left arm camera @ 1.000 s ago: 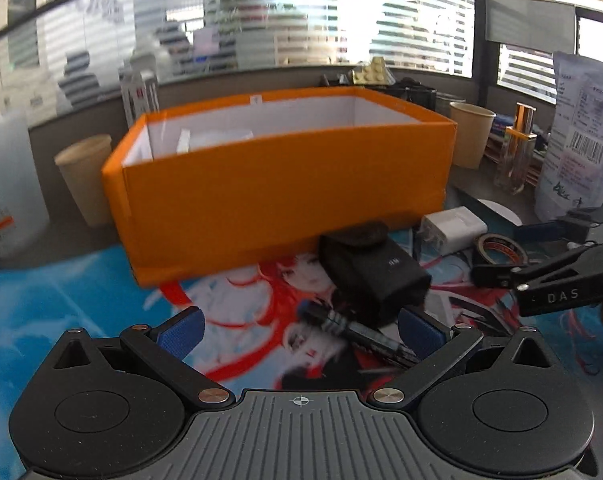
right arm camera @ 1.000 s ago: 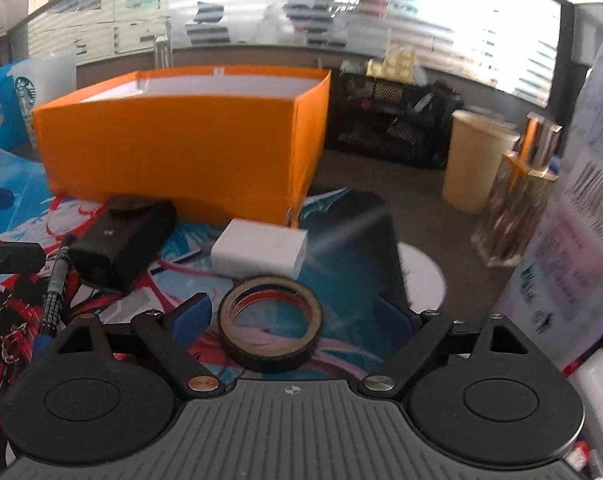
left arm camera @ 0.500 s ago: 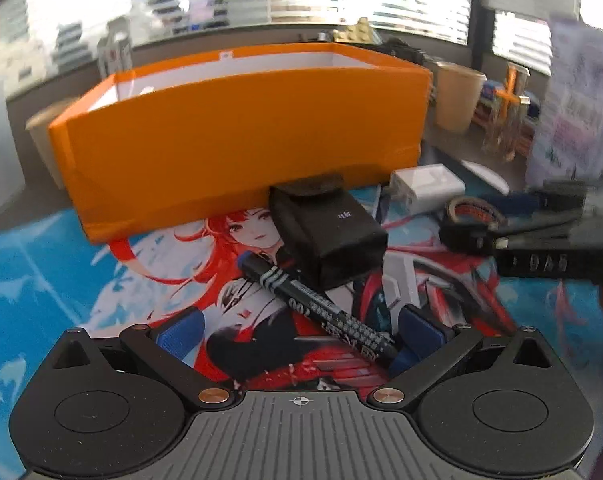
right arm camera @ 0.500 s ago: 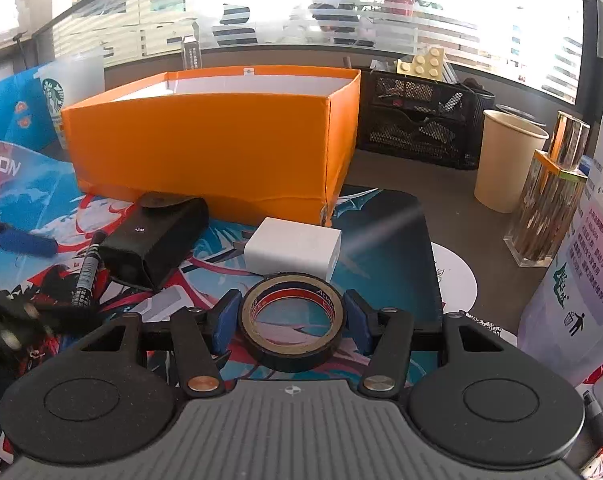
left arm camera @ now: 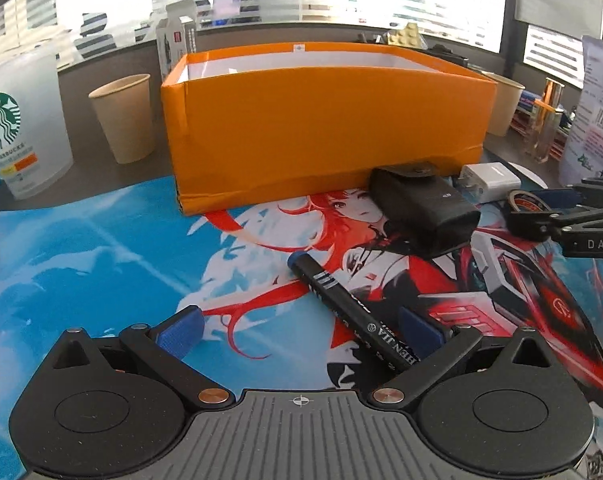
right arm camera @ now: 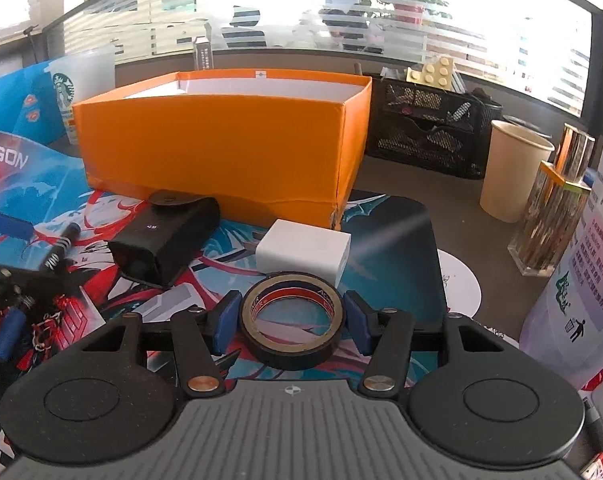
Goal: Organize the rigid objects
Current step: 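Close the right tool on the black tape roll while the left tool grasps the blue-capped marker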
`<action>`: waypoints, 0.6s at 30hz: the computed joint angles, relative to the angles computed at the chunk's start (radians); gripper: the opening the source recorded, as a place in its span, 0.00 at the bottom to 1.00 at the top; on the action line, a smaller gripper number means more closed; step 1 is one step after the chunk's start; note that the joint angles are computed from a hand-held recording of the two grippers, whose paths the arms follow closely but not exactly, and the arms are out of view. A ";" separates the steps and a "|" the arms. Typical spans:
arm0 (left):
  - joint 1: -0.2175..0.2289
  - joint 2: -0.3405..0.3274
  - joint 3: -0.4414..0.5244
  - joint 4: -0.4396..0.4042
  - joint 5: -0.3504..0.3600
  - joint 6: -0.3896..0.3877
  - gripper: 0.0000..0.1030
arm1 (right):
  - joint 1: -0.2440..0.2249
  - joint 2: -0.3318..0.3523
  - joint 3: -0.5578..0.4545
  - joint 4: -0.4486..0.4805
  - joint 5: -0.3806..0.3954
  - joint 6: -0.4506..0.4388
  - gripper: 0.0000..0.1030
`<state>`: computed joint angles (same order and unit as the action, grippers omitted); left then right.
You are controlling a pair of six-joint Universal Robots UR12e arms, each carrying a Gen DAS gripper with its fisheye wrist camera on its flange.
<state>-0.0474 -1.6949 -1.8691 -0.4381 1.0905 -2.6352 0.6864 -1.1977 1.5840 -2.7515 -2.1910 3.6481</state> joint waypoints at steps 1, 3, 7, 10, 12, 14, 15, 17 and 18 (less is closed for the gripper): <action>-0.001 0.003 -0.008 0.011 -0.010 0.001 0.99 | -0.001 0.000 0.000 0.000 0.008 0.000 0.51; 0.000 0.014 -0.033 0.037 -0.067 0.042 0.84 | -0.003 -0.001 0.000 0.001 0.014 0.005 0.51; -0.004 0.027 -0.058 0.061 -0.150 0.101 0.40 | -0.003 -0.001 0.001 0.002 0.015 0.012 0.51; 0.000 0.022 -0.052 0.052 -0.167 0.104 0.18 | 0.001 0.002 -0.005 0.011 0.001 0.012 0.51; 0.004 0.016 -0.045 0.057 -0.162 0.086 0.11 | 0.004 0.004 -0.008 0.015 -0.002 0.008 0.51; 0.004 0.007 -0.039 0.085 -0.136 0.066 0.11 | 0.007 0.007 -0.012 0.018 -0.007 0.004 0.51; 0.001 0.002 -0.038 0.105 -0.113 0.061 0.11 | 0.009 0.010 -0.016 0.021 -0.015 0.000 0.51; 0.004 -0.003 -0.033 0.119 -0.089 0.048 0.11 | 0.019 0.018 -0.023 0.008 -0.047 -0.011 0.50; 0.008 -0.005 -0.028 0.111 -0.089 0.036 0.10 | 0.023 0.022 -0.025 -0.008 -0.060 -0.019 0.50</action>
